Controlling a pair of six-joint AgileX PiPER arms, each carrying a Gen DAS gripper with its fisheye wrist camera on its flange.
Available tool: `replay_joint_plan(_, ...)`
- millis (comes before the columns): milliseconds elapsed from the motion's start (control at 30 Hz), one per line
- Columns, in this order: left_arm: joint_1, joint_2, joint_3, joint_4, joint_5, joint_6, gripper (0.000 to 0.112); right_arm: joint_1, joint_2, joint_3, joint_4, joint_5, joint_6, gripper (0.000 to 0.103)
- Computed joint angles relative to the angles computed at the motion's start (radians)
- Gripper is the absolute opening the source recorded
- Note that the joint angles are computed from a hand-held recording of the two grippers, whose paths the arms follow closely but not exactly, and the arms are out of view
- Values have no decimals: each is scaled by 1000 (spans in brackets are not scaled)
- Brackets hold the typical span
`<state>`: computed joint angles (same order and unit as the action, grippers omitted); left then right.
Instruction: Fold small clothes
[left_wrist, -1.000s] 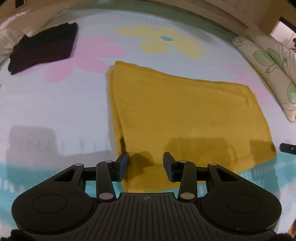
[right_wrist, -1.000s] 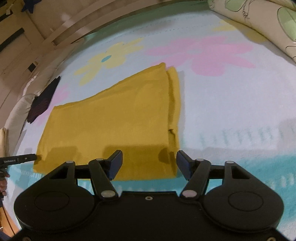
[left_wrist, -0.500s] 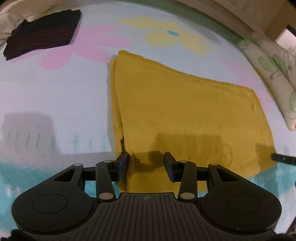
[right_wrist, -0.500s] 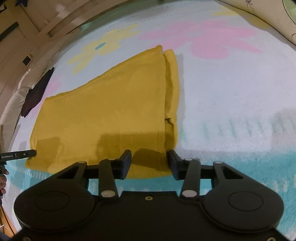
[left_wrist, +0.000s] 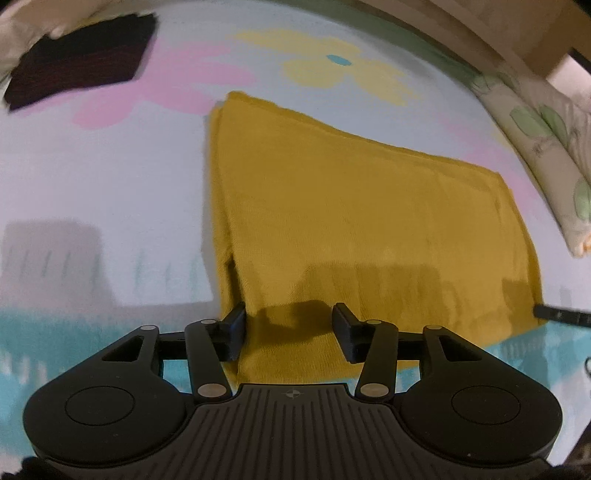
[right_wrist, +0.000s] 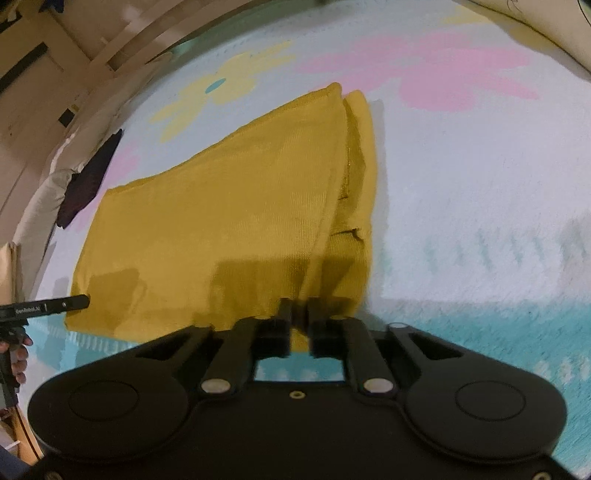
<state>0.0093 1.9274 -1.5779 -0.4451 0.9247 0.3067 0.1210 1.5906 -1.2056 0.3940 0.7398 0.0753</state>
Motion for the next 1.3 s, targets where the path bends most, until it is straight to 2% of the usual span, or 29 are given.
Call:
replay_joint_plan(267, 70, 12, -9, -99, 90, 21, 44, -24, -25, 18, 45, -10, -7, 12)
replay_joint_plan(300, 71, 11, -10, -101, 97, 24, 39, -29, -28, 18, 54, -9, -12, 12)
replay_joint_plan(333, 72, 8, -11, -98, 103, 25, 21, -31, -32, 19, 57, -9, -13, 12)
replay_joint_plan(367, 70, 7, -17, -86, 111, 19, 11, -35, -35, 18, 59, -7, -17, 12)
replay_joint_plan(433, 64, -2, -18, -62, 111, 16, 9, -40, -41, 19, 63, -4, -22, 12)
replay_joint_plan(467, 63, -7, -17, -53, 109, 16, 4, -43, -40, 18, 62, -2, -19, 12)
replay_joint_plan(600, 69, -14, -22, -15, 110, -20, 4, -44, -45, 18, 49, 3, -5, 12)
replay_joint_plan(700, 47, -5, -35, 82, 119, -62, 4, -38, -48, 13, 19, 11, 28, 12)
replay_joint_plan(833, 35, 6, -74, 107, 151, -98, 5, -28, -12, -18, -105, 79, 159, 12)
replay_joint_plan(867, 38, 8, -94, 104, 163, -114, 6, -39, -13, -10, -86, 76, 155, 14)
replay_joint_plan(900, 36, 8, -117, 114, 168, -147, 6, -54, -17, -4, -57, 73, 141, 20)
replay_joint_plan(933, 34, 4, -132, 130, 162, -175, 8, -63, -24, -4, -48, 68, 145, 20)
replay_joint_plan(967, 29, -8, -136, 149, 142, -202, 19, -70, -33, -5, -52, 61, 154, 21)
replay_joint_plan(1000, 25, -19, -137, 158, 118, -218, 29, -79, -38, -11, -45, 57, 148, 25)
replay_joint_plan(1033, 20, -31, -130, 159, 84, -228, 47, -87, -42, -14, -36, 51, 143, 37)
replay_joint_plan(1067, 12, -45, -115, 158, 42, -235, 59, -100, -49, -11, -16, 35, 133, 65)
replay_joint_plan(1100, 3, -53, -106, 163, 11, -245, 63, -109, -55, -6, 0, 15, 131, 94)
replay_joint_plan(1133, -11, -51, -108, 177, -11, -263, 69, -114, -58, -1, 9, -10, 129, 102)
replay_joint_plan(1200, -45, -34, -127, 215, -31, -298, 72, -118, -65, 12, 24, -70, 130, 103)
replay_joint_plan(1300, -81, -8, -127, 245, -65, -318, 73, -124, -47, 6, 35, -113, 165, 103)
